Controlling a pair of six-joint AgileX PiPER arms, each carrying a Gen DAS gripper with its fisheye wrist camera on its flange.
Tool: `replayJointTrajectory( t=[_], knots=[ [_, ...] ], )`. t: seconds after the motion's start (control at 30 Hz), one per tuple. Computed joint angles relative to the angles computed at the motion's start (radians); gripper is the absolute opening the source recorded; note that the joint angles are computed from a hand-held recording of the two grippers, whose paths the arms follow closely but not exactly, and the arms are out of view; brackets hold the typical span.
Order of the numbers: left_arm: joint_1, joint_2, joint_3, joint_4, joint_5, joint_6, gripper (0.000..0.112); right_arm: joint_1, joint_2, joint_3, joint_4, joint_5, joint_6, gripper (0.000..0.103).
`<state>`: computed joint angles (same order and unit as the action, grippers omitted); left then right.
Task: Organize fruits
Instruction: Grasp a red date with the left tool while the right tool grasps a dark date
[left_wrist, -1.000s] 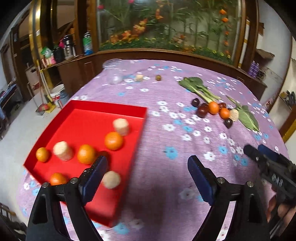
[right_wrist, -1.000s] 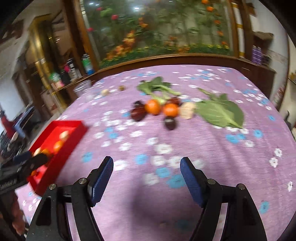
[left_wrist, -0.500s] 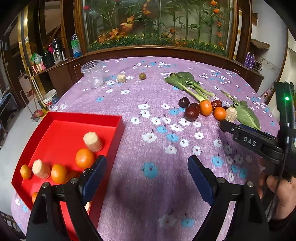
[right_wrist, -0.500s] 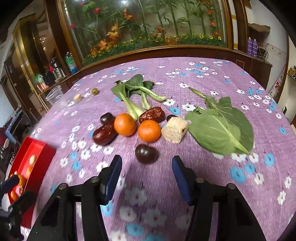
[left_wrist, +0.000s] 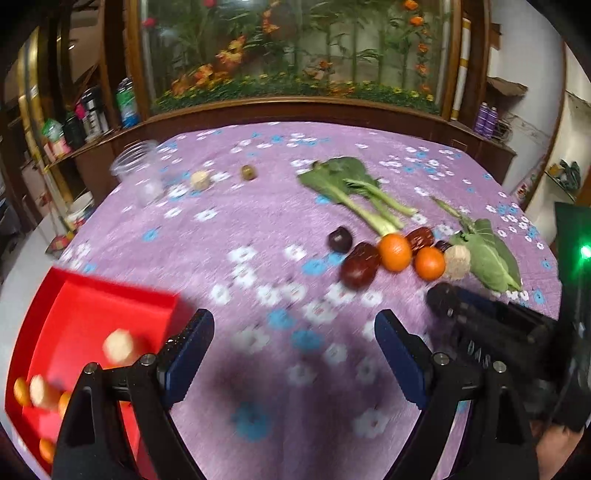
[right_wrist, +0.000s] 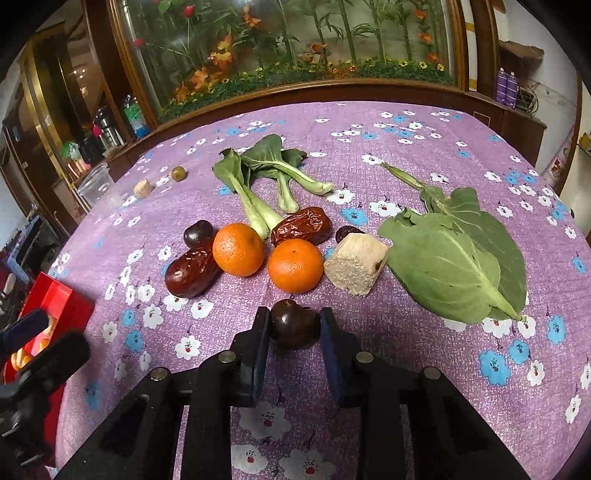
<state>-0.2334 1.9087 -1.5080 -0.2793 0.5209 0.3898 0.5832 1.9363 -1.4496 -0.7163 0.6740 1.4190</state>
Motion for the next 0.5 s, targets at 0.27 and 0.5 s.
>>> replayJointTrajectory(
  t=[0.27,0.5],
  knots=[
    [-0.079,0.145,-0.156,-0.031,-0.002,0.085,0.088,-0.028,-0.109,0.164,-0.141,-0.094,0.225,0.028],
    [-0.103,0.287,-0.338,0.050,0.086,0.029,0.083,-0.052,-0.136,0.203,-0.169,-0.163,0.266,0.028]
  ],
)
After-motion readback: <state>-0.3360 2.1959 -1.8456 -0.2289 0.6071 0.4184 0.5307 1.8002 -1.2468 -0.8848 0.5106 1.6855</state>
